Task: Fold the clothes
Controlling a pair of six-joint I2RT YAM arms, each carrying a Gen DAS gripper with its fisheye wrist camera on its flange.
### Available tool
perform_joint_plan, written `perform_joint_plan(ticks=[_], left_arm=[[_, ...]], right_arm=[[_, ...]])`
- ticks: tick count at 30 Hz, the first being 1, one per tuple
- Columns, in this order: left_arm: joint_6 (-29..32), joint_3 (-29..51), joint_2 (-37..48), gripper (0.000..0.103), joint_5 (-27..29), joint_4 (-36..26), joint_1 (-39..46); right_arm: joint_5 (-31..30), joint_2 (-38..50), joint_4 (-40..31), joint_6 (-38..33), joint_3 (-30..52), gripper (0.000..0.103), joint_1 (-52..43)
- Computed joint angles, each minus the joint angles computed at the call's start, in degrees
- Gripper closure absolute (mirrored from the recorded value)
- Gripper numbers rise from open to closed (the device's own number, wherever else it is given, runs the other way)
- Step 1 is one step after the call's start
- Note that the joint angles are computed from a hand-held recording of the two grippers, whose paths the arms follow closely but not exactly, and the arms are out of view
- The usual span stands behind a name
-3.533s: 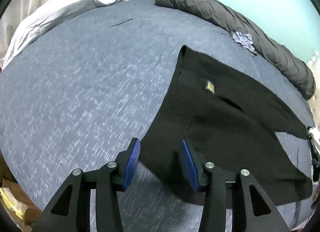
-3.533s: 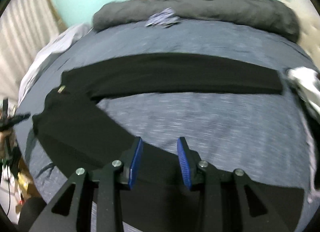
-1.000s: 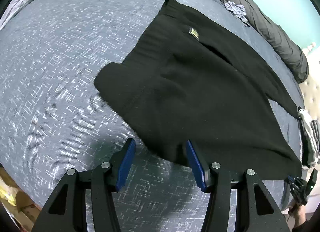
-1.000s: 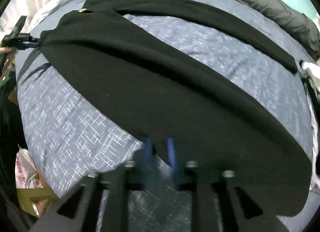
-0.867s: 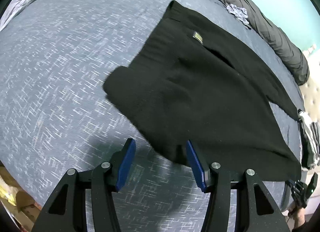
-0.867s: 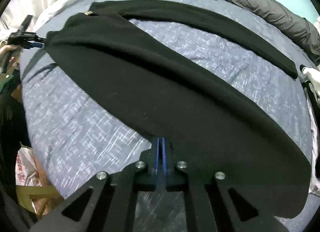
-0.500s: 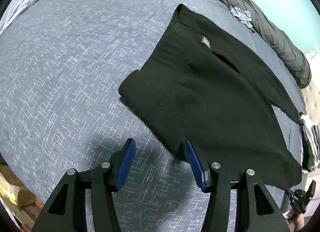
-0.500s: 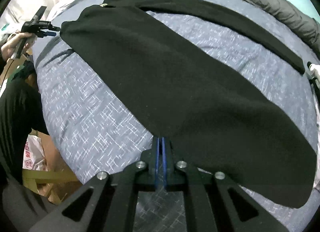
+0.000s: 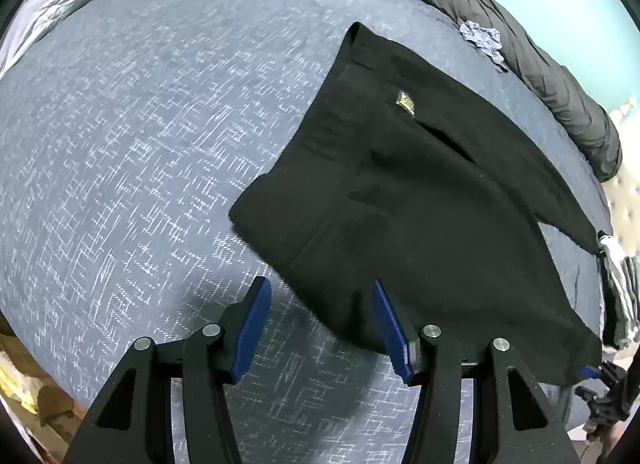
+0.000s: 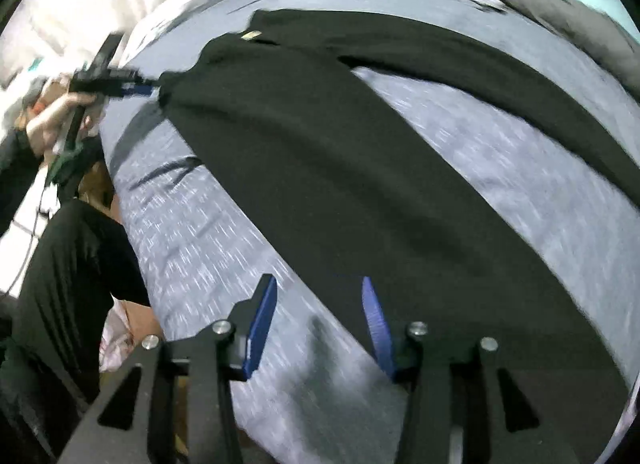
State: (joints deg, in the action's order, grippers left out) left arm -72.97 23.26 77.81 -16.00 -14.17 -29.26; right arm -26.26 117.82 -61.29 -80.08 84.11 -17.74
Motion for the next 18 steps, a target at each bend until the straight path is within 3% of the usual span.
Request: perform_joint_plan(ticks=[7,8,10,11,18], left_arm=[[0.94,-0.47,0.69,0.046,0.47,1.75,0.59],[1.11,-0.70,0.58,0.046,0.57,1.88,0.85],[1.53,-1.25,-0.03,0.046,0.78,1.84,1.49],[1.67,-1.43,-0.36,0.046,0.77,1.66,1.71],[1.41,-3.95,-1.79,0.046,0.80,2.17,3.53]], right_arm=[[3.67,-3.13,10.82,4.40,-11.11,0.059,9.70],[4.71,-3.09,12.44,5.13,-12.30,0.062,10.66],[5.41,-2.37,13.47,5.11,-13.05,0.091,11.01],[5.43,-2.10,13.78,5.07,-13.43,0.096,10.95],[4.91,-1.51,10.84,0.56,-14.64,0.101,7.42]])
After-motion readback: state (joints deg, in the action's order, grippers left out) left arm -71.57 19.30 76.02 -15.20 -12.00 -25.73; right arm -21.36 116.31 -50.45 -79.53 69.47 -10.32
